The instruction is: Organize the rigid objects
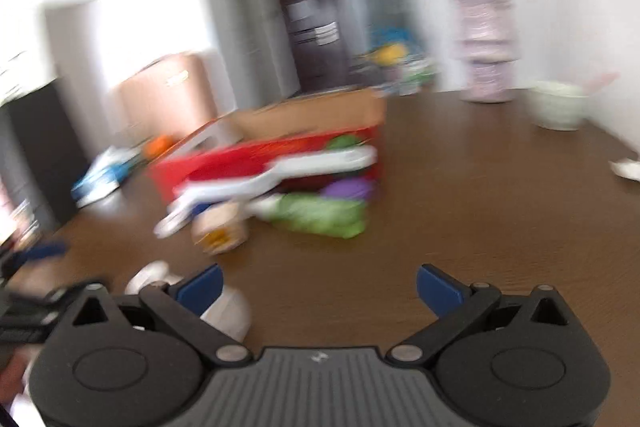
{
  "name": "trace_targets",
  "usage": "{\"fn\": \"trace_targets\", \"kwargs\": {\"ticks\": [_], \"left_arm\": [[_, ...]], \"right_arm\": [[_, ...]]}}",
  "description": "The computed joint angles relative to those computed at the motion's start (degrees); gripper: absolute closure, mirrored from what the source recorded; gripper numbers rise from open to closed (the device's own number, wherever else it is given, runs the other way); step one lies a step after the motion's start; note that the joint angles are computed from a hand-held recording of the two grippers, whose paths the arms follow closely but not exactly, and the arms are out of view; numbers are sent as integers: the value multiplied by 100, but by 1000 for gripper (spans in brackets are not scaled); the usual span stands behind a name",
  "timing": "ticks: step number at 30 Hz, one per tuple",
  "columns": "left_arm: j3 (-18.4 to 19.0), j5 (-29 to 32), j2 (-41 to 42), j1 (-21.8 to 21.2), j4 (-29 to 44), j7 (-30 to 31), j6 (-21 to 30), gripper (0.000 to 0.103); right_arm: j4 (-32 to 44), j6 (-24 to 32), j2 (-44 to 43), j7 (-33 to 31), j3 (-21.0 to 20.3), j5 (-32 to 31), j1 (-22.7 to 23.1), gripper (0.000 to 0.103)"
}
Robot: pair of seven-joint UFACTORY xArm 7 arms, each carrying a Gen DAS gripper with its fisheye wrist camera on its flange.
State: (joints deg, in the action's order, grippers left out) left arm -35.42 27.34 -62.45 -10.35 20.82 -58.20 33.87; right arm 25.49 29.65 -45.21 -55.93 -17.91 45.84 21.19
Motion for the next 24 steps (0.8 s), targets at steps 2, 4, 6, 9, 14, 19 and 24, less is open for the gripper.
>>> {"fn": "trace_targets", "kwargs": {"ticks": [2, 4, 6, 9, 14, 19, 24], "left_arm": [[234, -207, 211, -117, 63, 49, 2, 0], [718, -525, 404, -375, 28, 187, -171, 0], [917, -671, 406, -459, -130, 231, -598, 0], [920, -885, 697, -422, -7, 278, -650, 0], [1088, -1262, 913, -465, -74, 224, -910, 0], [1597, -1672, 944, -823, -402, 414, -1663, 29], [2276, -2361, 1277, -1333, -802, 647, -2938, 58]], "right_arm": [[82, 129, 90, 292, 340, -418, -321, 0], [242, 157, 339, 1173, 1248, -1446, -1018, 0], [243, -64, 432, 1582, 1826, -2195, -1355, 0], [-71, -537, 154, 1375, 1099, -1710, -516, 0], [171, 218, 75, 991, -266, -275, 546, 8], [534, 1198, 608, 879, -248, 32, 467, 47], [786, 1780, 1070, 1086, -289, 659, 279, 52]]}}
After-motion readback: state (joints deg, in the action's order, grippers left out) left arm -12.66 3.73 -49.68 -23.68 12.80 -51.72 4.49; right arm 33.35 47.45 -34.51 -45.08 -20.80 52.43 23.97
